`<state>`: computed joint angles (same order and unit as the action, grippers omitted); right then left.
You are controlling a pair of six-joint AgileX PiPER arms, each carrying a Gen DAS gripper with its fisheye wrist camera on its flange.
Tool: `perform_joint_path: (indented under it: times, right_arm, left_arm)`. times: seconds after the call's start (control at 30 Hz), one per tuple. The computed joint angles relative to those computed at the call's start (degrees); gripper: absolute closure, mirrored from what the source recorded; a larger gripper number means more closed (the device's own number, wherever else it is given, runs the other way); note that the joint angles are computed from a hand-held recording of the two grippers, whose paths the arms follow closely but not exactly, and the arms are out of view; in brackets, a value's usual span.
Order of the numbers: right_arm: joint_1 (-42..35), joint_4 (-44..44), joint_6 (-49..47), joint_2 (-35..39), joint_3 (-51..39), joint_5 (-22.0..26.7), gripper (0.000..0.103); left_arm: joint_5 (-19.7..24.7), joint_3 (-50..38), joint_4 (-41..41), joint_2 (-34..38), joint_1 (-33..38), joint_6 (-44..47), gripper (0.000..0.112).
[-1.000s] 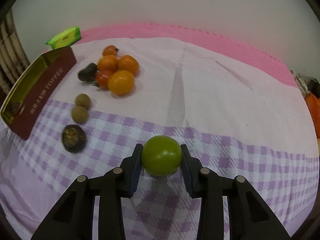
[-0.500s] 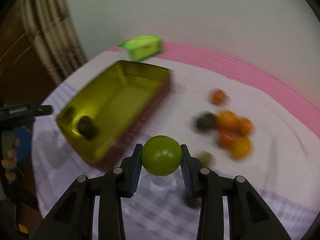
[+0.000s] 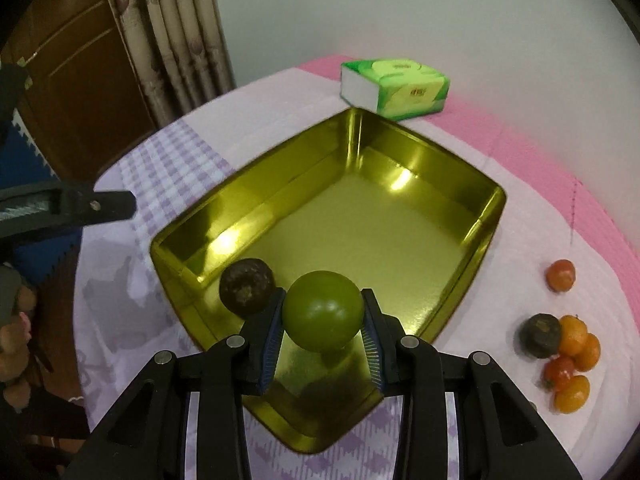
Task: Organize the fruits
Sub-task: 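Carry the green fruit into the tin tray and open the right tool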
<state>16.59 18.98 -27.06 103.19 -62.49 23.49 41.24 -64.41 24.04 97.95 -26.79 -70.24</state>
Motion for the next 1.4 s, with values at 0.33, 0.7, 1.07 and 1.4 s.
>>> perform_joint_path:
  times: [0.33,0.7,1.07,1.4]
  right_arm:
    - [1.0,-3.8,3.0,3.7,-1.7,0.3,0.065]
    - [1.7,-5.6,4.6,5.0,-3.0,0.8,0.065]
    - [1.6,-4.1,3.2,4.5,-2.3,0.8,0.065]
    - [0.5,-0.6,0.8,3.6,-2.2,1.9,0.063]
  left_arm:
    - [0.4,-0.6,3.8,0.2,-2.2,-0.8,0.013]
    - [-0.2,0.4,11.3,-0.8,-5.0,-6.5,0.013]
    - [-0.9,-0.5,6.4,-0.1,-3.8,-1.4,0.013]
    - [-0.8,-0.7,4.6,0.6,-3.5,-0.6,0.013]
